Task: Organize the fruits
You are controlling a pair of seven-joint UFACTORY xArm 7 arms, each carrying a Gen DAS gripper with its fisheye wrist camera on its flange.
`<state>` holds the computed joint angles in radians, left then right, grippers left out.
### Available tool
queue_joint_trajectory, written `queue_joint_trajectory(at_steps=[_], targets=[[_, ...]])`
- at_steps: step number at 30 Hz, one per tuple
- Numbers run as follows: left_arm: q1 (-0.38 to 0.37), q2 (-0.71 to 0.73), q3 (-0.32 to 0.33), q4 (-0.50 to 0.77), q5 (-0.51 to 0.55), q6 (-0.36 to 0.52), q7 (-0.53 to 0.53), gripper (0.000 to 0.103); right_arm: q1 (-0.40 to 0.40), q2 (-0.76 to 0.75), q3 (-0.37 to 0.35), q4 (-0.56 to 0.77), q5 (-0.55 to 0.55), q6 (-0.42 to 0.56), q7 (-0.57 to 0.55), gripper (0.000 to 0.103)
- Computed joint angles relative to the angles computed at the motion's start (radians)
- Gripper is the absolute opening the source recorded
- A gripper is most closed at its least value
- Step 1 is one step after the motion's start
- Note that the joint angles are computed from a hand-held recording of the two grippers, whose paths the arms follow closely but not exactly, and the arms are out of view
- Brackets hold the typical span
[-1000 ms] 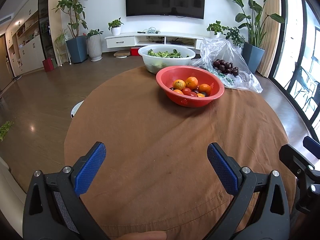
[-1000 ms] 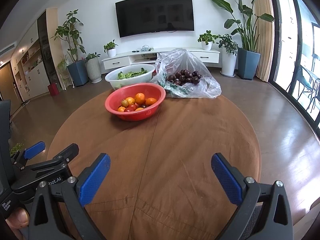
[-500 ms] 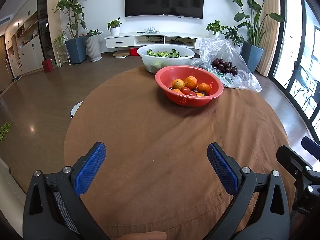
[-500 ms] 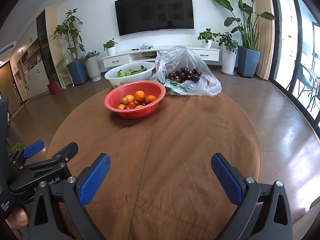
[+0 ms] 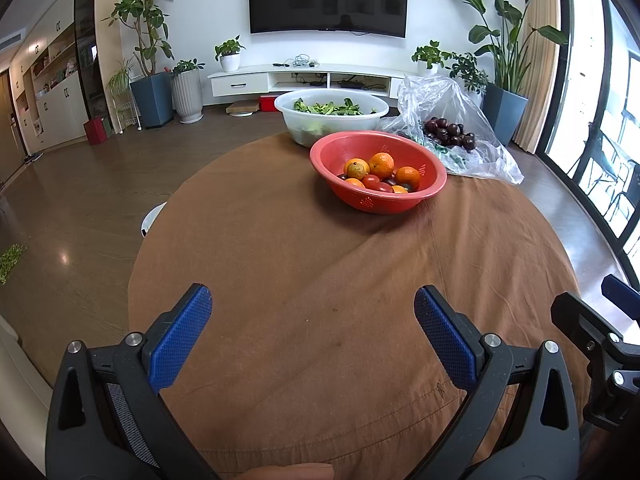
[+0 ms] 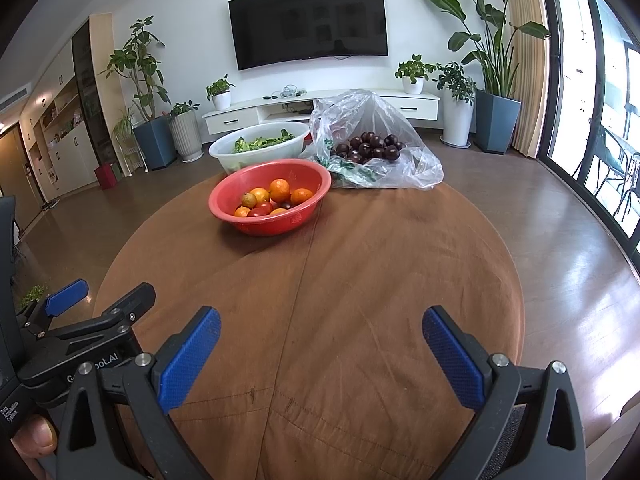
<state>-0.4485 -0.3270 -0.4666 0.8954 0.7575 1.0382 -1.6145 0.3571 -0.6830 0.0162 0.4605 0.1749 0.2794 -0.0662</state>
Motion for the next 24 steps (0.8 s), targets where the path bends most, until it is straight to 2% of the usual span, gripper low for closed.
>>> queue_joint_trajectory(at_steps=[24], targets=[[-0.006, 0.012, 0.006, 0.005, 0.007, -0.002, -0.002, 0.103, -0.003, -0.006, 0.003, 0.0, -0.003, 0.012, 0.006, 0.103]])
